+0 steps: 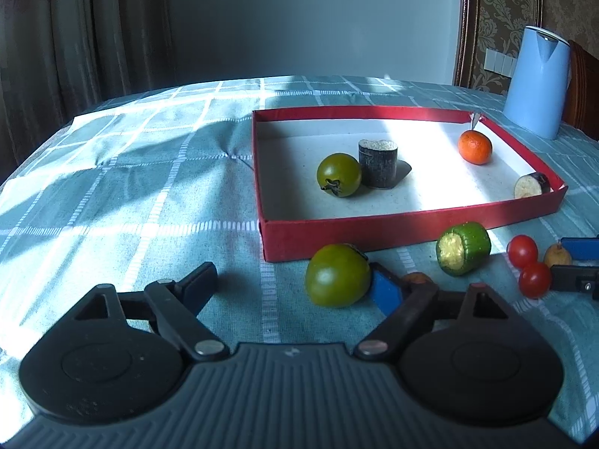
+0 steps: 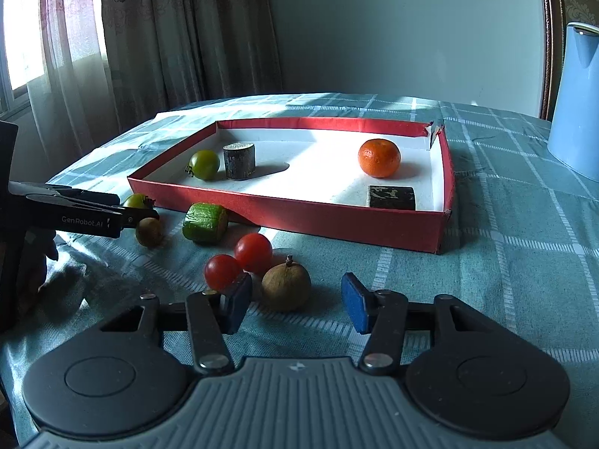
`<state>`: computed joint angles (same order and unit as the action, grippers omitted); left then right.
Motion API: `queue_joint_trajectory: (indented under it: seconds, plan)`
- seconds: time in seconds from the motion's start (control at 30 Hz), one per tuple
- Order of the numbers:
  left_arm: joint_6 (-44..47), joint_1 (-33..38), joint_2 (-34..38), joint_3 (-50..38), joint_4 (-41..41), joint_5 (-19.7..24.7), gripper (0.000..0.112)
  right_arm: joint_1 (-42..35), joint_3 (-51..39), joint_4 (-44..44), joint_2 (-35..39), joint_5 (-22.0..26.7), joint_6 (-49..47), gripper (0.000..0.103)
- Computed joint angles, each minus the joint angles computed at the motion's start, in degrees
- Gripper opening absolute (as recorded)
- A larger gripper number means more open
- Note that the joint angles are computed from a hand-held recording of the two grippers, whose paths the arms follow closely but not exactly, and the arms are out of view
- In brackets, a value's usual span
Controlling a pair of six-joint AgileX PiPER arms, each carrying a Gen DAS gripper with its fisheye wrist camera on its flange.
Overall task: Organize fruits
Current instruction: 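Grasp the brown kiwi with the right gripper while the left gripper approaches the large green tomato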
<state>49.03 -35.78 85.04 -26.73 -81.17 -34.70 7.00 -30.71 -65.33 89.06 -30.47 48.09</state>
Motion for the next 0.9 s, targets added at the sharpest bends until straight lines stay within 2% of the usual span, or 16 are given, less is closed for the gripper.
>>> queue_joint_trajectory:
  seconds: [0.23,0.33,0.53,0.57,0.7,0.9]
  plan:
    - [-0.83,1.14,-0.21,0.32,1.46,1.37,0.089,0.61,-0.3,0.96,0.05,0.88,0.11,0.05]
    - [-0.2,1.17,0.21,-0.08,1.0,1.82,0.097,2.03,-0.19,3.02,-0.26,2.43,-2.02,0.041]
    - [0.06,1.05,0.3,-0.19,0.43,1.83,0.1,3.95,-0.06,6.07,-0.47,3.94,-5.39,0.032]
    - [0.09,1.01,0.26,-0.17,0.39,1.8,0.1,4.25,0.13,6.55,-0.57,3.94,-6.27,0.027]
    - [0.04,1.07,0.17,-0.11,0.45,1.8,0.099,4.85,0.45,9.08,-0.8,4.3,-7.55,0.027]
    - [-2.65,0.76,-0.48,0.74,1.41,0.67,0.089,4.56,0.12,8.95,-0.51,4.4,-6.77,0.027]
